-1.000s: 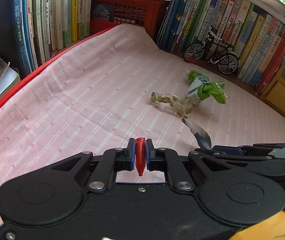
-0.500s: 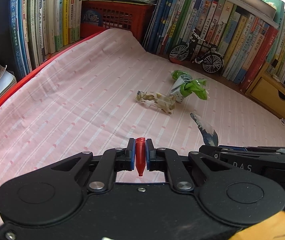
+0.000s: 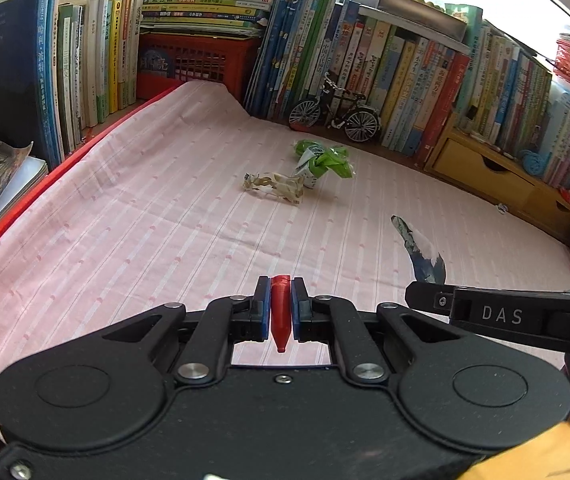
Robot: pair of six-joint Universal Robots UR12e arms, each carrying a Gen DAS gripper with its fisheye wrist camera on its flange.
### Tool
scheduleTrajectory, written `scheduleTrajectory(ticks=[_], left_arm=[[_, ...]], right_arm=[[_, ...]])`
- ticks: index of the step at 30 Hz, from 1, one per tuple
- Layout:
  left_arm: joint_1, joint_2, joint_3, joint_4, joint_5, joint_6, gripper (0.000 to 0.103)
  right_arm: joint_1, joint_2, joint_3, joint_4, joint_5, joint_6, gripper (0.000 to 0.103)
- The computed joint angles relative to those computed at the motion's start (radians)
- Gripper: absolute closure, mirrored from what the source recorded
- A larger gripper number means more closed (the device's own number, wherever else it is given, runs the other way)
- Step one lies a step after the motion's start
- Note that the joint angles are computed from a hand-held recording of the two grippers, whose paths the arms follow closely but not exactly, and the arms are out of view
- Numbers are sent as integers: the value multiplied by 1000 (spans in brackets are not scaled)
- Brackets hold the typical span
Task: Collect trash
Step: 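Carry the red crayon and yellow-green wrapper down over the trash bin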
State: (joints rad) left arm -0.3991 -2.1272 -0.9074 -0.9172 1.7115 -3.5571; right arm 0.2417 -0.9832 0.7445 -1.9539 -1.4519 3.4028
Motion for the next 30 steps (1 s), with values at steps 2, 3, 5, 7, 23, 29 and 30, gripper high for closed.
scheduleTrajectory(ticks=[2, 3, 5, 7, 23, 29, 30], left_arm=[[3, 45, -60, 28, -17, 10, 94], [4, 69, -91, 43, -26, 18, 94], [7, 111, -147, 72, -42, 46, 94], [9, 153, -202, 94, -56, 74, 94], [21, 368, -488, 94, -110, 119, 94], [17, 404, -546, 61, -97, 93, 94], [15, 408, -553, 52, -92, 89, 94]], right_arm=[[13, -37, 49, -25, -21, 20, 67], [22, -57, 77, -38, -38, 24, 67], [39, -92, 123, -58, -67, 33, 67], [58, -129, 172, -78, -99, 57, 67], [157, -278, 362, -73, -163, 172, 67], [170, -306, 406, -59, -137, 180, 67], [172, -308, 411, -56, -132, 179, 67]])
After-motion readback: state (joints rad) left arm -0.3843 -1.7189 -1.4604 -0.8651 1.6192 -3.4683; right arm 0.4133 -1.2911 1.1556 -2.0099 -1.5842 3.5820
